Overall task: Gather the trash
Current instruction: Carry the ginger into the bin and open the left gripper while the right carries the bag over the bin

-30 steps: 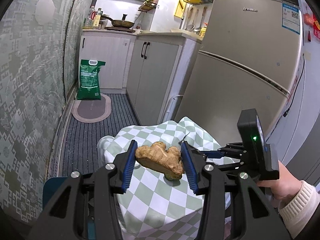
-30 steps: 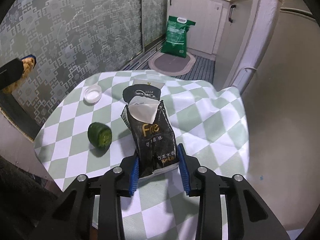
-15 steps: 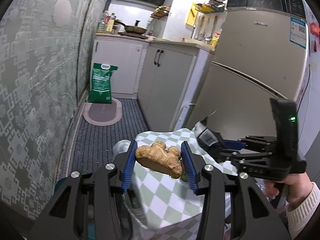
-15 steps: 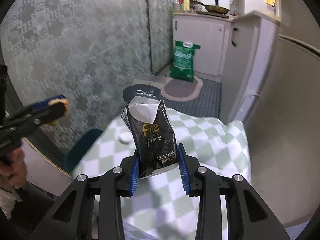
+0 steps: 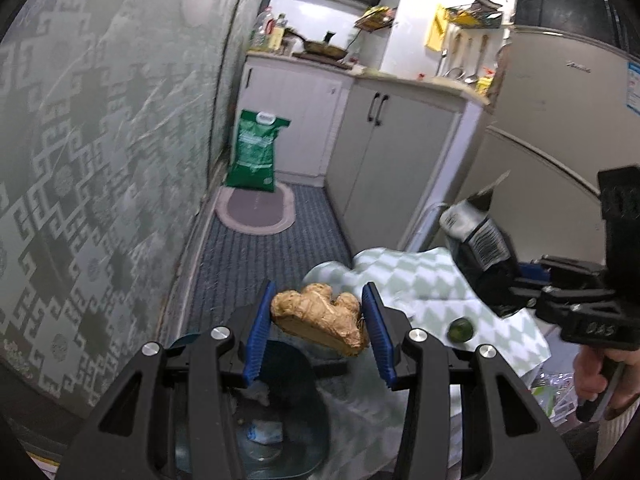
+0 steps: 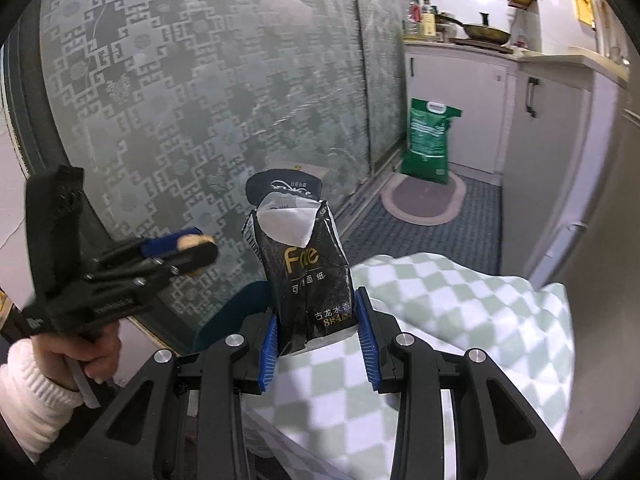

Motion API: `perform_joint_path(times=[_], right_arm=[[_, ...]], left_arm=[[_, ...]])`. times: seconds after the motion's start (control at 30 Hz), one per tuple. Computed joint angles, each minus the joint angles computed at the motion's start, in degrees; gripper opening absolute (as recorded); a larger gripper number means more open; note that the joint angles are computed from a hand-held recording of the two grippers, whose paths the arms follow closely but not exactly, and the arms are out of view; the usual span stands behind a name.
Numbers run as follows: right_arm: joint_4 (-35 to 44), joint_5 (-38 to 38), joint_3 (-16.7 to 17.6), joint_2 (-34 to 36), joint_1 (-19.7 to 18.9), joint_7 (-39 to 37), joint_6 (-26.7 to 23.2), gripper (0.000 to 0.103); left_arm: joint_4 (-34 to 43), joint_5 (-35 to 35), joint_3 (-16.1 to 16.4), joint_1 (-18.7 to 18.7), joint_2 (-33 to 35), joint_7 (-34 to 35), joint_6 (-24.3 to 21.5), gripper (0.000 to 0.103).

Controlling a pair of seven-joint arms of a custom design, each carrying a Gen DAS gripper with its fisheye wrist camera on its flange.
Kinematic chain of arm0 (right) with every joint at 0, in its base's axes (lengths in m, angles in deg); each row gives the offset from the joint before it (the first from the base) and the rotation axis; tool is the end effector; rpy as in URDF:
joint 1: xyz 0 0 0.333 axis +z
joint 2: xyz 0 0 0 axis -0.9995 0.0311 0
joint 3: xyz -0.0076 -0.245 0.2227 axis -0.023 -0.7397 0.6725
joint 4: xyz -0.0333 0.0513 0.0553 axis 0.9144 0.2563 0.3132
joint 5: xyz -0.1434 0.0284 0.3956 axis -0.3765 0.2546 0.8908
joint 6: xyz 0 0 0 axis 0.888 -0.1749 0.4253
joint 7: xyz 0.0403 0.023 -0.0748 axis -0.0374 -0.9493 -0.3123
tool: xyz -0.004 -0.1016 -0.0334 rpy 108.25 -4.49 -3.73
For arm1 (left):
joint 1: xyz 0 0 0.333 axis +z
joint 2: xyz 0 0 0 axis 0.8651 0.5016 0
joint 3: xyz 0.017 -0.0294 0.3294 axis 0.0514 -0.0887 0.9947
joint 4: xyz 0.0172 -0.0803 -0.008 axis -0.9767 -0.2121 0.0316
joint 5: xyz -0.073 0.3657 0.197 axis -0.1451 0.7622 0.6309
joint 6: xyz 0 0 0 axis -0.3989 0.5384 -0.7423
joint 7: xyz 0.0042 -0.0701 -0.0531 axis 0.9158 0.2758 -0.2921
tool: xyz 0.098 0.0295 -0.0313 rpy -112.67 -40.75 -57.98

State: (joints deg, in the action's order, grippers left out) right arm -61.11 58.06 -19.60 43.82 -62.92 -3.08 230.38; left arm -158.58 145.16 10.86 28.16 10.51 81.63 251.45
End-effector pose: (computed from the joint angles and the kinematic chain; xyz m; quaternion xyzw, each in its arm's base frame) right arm 0.5220 0.2682 0.5027 -0.7697 0.4792 -0.1529 0.3930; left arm 0.5090 -0.4750 0.4661 -0.5640 0.6709 -0.4400 0.1954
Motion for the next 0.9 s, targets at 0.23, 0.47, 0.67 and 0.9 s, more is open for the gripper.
perform_joint_path(times=[0.23,0.47,0.67,0.9], right_arm=[[5.0,2.9,1.9,4.4,0.2,-2.3,-2.5,0.035],[10.6,-2.9,4.2,9.7,-0.5,2.9,-6.8,0.036],[14.5,-10.8,4.4,13.6,-0.4,10.7,-10.9,0.036],[18.5,-17.9,4.2,17.3,0.2,17.8,-14.8,0.036]], left_arm=[[-3.3,-9.3,-1.1,2.3,0.0,9.1,-1.0,0.047],[-5.9,-19.1,-1.1,3.5,0.8,18.6,-1.8,0.047],[-6.2,-28.8,-1.9,4.5,3.0,28.6,-2.9,0.047],[-4.5,-38.8,-2.9,4.5,6.4,39.7,-7.9,0.047]])
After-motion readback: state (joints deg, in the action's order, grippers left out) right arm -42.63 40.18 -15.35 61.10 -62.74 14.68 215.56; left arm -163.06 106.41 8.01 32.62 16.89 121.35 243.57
